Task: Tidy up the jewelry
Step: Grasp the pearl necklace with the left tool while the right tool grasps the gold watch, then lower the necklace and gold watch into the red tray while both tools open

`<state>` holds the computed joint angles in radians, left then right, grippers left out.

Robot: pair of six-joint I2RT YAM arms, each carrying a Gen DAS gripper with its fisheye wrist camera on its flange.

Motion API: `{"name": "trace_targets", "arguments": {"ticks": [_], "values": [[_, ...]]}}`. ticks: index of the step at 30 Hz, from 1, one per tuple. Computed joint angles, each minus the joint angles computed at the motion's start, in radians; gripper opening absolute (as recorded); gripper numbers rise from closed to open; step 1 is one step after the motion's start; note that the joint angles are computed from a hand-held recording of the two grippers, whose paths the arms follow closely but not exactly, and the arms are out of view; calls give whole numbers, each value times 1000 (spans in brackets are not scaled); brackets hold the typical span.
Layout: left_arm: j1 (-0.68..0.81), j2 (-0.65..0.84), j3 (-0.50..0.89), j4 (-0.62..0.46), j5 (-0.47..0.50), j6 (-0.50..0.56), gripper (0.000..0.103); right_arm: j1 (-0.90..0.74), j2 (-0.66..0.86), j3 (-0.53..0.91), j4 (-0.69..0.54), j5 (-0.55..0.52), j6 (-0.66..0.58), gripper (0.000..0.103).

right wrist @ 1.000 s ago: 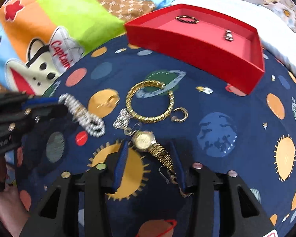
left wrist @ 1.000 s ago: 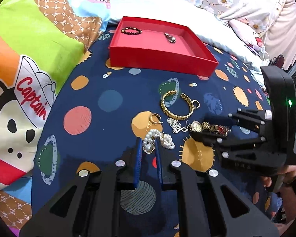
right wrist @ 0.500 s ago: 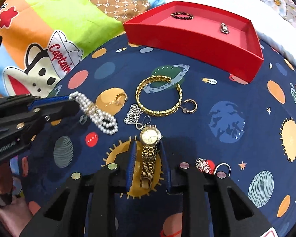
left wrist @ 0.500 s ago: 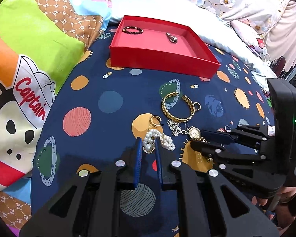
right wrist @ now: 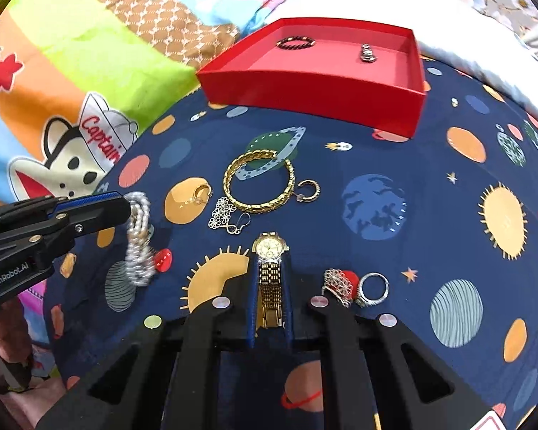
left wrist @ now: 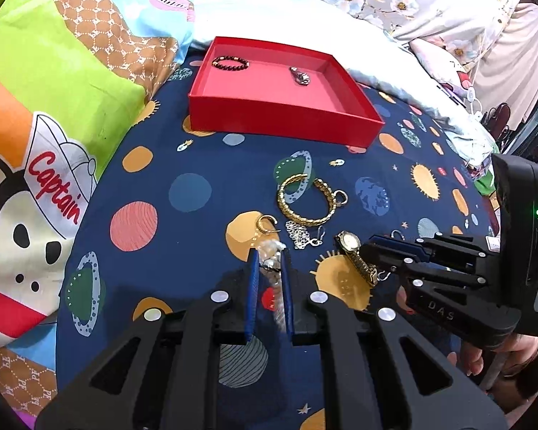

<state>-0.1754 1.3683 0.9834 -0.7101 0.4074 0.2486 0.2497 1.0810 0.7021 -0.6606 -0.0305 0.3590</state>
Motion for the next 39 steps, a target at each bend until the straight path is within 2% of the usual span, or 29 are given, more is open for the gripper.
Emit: {"name": "trace_targets", "arguments": {"ticks": [11,25,31,39], "values": [[-5,-21,25,-19,20,-6,11,-29,-104,32,-86,10,10,11],[-22,14,132,-73,32,-4,11,-139,-75,200,-191,-1,-66,10],[-63,134,310,-51,10,-27,11,-232,59,343,-150,-6,-177,11],[-139,441,692,31,-56,-69,11,-338,407,632,-23,-55,-244,11]]}}
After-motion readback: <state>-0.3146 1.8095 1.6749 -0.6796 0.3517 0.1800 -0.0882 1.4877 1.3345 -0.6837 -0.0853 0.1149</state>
